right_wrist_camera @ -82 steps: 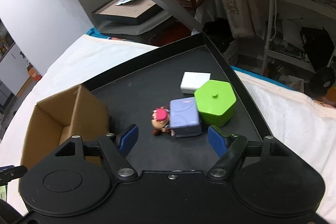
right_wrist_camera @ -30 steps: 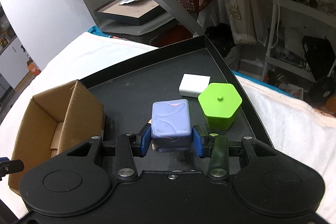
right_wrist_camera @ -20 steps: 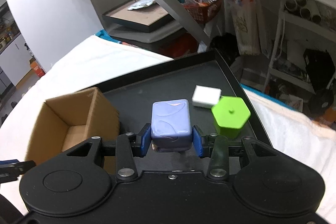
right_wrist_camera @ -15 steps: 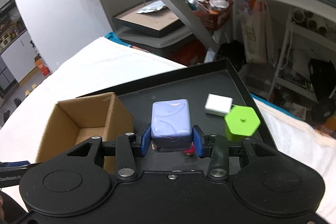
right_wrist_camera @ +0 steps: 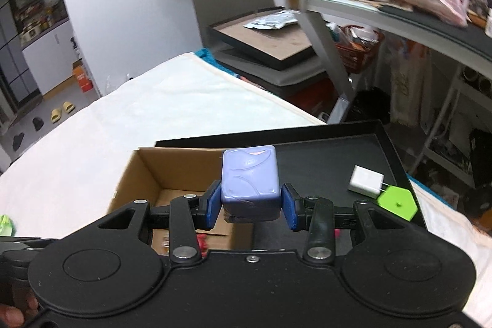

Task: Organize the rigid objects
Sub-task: 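Carry the lavender cube into the box and open the right gripper, then move the right gripper to the lime-green hexagonal container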

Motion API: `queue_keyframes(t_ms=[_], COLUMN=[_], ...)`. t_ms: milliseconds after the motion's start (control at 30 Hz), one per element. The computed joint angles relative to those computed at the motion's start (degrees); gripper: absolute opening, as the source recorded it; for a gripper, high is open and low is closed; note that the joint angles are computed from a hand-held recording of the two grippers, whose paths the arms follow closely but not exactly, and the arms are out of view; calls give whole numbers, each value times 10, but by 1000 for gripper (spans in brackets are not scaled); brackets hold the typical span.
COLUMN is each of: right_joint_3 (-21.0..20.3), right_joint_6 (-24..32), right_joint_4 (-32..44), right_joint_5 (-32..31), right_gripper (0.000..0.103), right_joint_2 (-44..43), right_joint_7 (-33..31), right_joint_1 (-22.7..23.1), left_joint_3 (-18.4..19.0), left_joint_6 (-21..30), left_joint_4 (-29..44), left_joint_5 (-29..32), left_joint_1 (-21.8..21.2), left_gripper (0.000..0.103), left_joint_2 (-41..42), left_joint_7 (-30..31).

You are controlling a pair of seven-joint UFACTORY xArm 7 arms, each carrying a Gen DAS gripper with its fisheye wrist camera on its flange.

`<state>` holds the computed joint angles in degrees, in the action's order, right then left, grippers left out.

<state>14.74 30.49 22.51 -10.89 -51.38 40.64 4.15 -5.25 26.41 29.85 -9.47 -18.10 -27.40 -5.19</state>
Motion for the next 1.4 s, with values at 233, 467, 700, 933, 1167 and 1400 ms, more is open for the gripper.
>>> queue_keyframes(t_ms=[233,467,700,933,1167,1400], right_joint_3=[29,36,27,21,12,8], right_joint_6=[-1,-8,-22,-59,-38,-11], right_joint_4=[35,62,81,95,73,38], right_joint_5=[-5,-14,-12,2,5,-11], right_gripper=[40,40,40,47,57,63], right_joint_2=[45,98,146,184,140,58], right_joint_7=[23,34,43,66,73,63], right_joint_1=[9,28,43,52,56,35], left_joint_3=[15,33,37,32,31,13], left_joint_6=[23,26,28,26,15,-7], left_joint_4=[6,2,-2,-3,-16,-31], left_joint_5=[-13,-57,-81,-85,-81,-47], left_joint_1=[-6,-18,-18,-12,-15,-5], left_gripper=[15,9,9,9,9,11], left_joint_2=[5,0,-9,-12,-29,-50], left_joint_7=[24,66,89,90,92,67])
